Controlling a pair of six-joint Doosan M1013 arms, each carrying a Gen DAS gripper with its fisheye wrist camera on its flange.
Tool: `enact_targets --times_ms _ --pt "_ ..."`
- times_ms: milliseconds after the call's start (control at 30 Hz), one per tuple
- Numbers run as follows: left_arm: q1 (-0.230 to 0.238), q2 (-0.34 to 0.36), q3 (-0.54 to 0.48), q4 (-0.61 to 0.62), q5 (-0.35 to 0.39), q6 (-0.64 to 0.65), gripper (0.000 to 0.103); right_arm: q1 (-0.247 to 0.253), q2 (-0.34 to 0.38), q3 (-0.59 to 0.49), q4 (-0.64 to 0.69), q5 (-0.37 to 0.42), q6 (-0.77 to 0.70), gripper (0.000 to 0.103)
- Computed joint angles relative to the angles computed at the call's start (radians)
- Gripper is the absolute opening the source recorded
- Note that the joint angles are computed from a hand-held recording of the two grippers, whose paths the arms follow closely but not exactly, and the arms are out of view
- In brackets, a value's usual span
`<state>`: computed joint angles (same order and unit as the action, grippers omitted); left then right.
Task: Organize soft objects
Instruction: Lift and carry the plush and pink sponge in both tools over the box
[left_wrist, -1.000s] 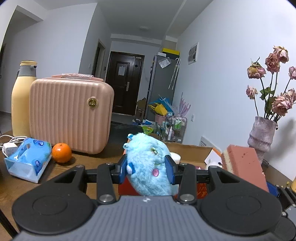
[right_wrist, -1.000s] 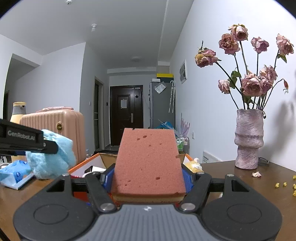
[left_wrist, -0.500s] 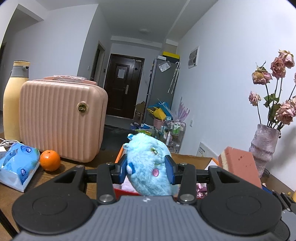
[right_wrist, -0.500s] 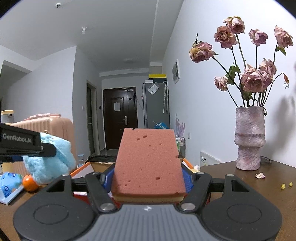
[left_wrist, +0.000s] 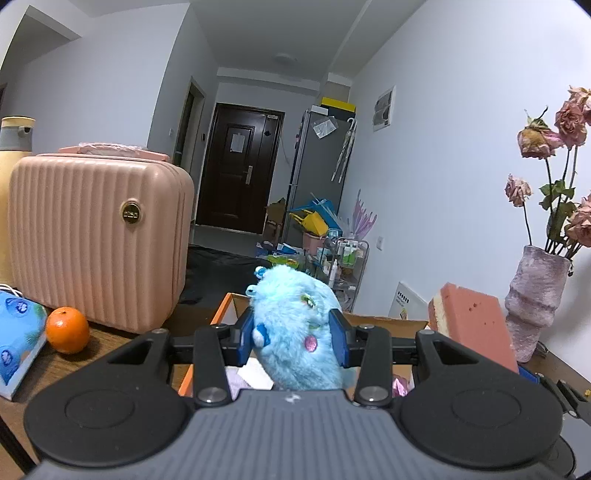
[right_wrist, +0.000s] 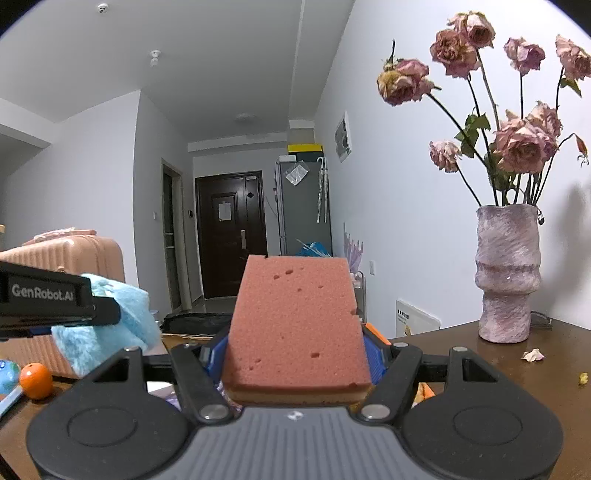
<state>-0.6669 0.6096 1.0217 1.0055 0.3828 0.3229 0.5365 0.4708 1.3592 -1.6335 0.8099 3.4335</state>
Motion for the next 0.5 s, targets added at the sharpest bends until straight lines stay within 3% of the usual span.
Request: enact_targets --times_ms 500 --pt "0.005 0.099 -0.153 -0.118 0.053 0.158 0.042 -0.038 0.058 -0.083 0.058 -0.018 -0.079 0.068"
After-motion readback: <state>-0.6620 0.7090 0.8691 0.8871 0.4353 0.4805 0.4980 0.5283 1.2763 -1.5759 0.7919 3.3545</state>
